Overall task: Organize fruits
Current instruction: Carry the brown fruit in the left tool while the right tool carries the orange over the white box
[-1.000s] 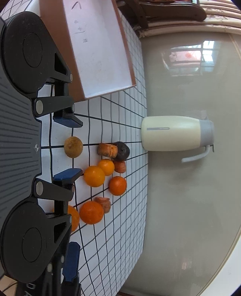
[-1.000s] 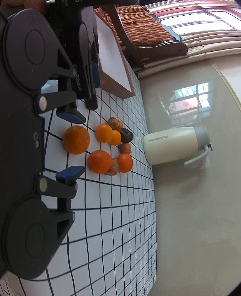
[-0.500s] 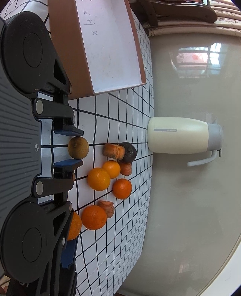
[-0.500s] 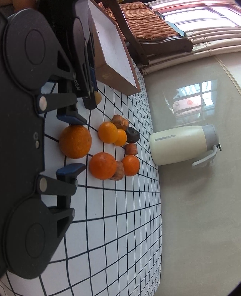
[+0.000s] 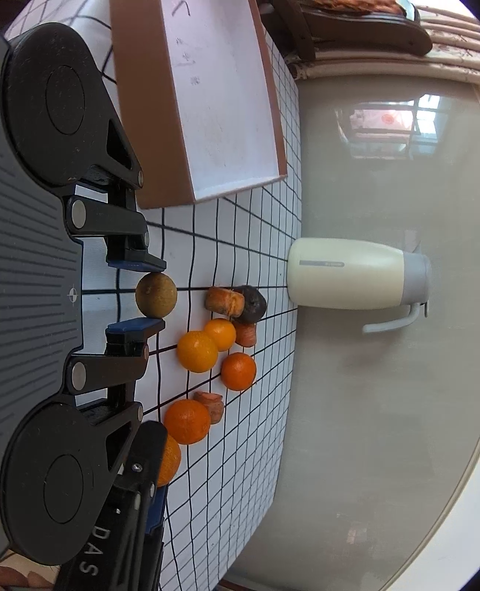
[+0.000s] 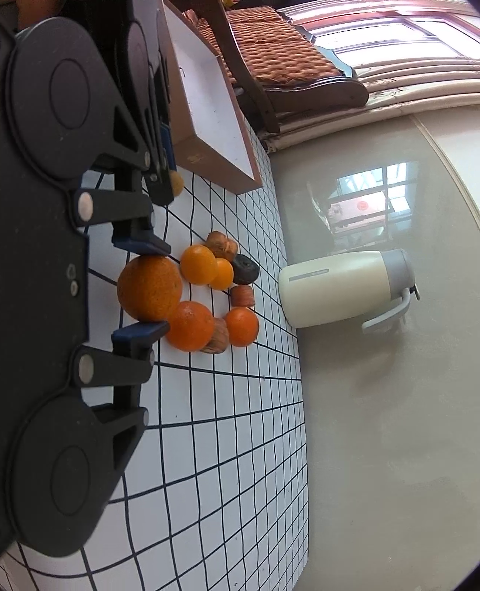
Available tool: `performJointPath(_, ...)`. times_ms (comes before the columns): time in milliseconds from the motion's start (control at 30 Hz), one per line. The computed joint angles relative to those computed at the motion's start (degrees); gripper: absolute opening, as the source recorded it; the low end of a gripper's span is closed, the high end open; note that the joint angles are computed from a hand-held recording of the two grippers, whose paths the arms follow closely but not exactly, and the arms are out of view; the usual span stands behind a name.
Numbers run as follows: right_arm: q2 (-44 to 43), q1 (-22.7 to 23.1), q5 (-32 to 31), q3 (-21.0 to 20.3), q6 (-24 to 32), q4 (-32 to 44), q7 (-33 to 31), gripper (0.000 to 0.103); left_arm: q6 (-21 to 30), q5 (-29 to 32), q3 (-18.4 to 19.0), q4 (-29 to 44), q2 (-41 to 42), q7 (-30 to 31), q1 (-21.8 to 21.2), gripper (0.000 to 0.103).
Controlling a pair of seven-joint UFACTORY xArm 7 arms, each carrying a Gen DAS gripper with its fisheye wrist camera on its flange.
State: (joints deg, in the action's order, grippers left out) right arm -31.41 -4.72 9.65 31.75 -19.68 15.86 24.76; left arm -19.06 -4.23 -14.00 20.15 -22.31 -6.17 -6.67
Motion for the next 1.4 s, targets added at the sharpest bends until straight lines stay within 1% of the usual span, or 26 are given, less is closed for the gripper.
performJointPath(133, -0.91, 2.79, -0.78, -2.39, -1.13, -0.93, 0.22, 0.029, 0.80, 1.06, 2.55, -2.11, -3.60, -0.76, -1.46, 0.027)
performJointPath(233, -0.95, 4.36, -1.16, -3.31, -2.05, -1.03, -0.03, 0.029, 1.28, 2.15, 4.52, -3.76, -6.73, -1.14, -2.17, 0.027)
performJointPath(367, 0.09, 6.28, -1.39, -4.11, -3.92, -0.61, -0.90, 0.029, 1.97, 3.08, 6.28, -5.81, -11.22, -1.56, -1.88, 0.027)
performJointPath(467, 1.51, 8.18, -1.25, -4.73, -5.60, 0.01, -1.87, 0.029, 2.92, 3.73, 8.31, -7.26, -14.65, -1.67, -1.74, 0.027)
performJointPath(600, 4.62, 10.95, -0.66, -5.64, -8.45, 1.53, -3.92, 0.029, 4.73, 3.89, 9.75, -9.26, -19.19, -1.78, 0.02, 0.027)
performJointPath(700, 6.93, 13.77, -0.20, -6.94, -10.02, 2.82, -5.54, 0.029, 5.30, 3.82, 9.88, -10.51, -21.53, -1.81, 2.25, 0.027)
performJointPath(900, 11.54, 20.02, -0.74, -10.58, -12.92, 5.81, -8.07, 0.029, 6.47, 3.77, 12.05, -13.09, -26.51, -0.95, 5.71, 0.027)
performJointPath(967, 13.05, 21.81, -1.11, -11.60, -13.77, 6.87, -8.70, 0.029, 6.47, 3.66, 12.01, -13.87, -27.70, -0.68, 7.48, 0.027)
performJointPath(1033, 14.68, 23.46, -1.51, -12.51, -14.55, 8.10, -9.12, 0.029, 6.58, 3.44, 11.79, -14.26, -28.29, -0.63, 9.03, 0.027)
performJointPath(1167, 17.29, 26.15, -2.30, -14.06, -15.90, 10.12, -9.56, 0.029, 6.77, 3.03, 12.66, -14.96, -29.41, -0.23, 11.60, 0.027)
performJointPath(1400, 21.24, 29.13, -3.63, -15.62, -17.28, 13.51, -10.20, 0.029, 5.25, 2.26, 13.92, -15.62, -29.55, 0.54, 14.95, 0.027)
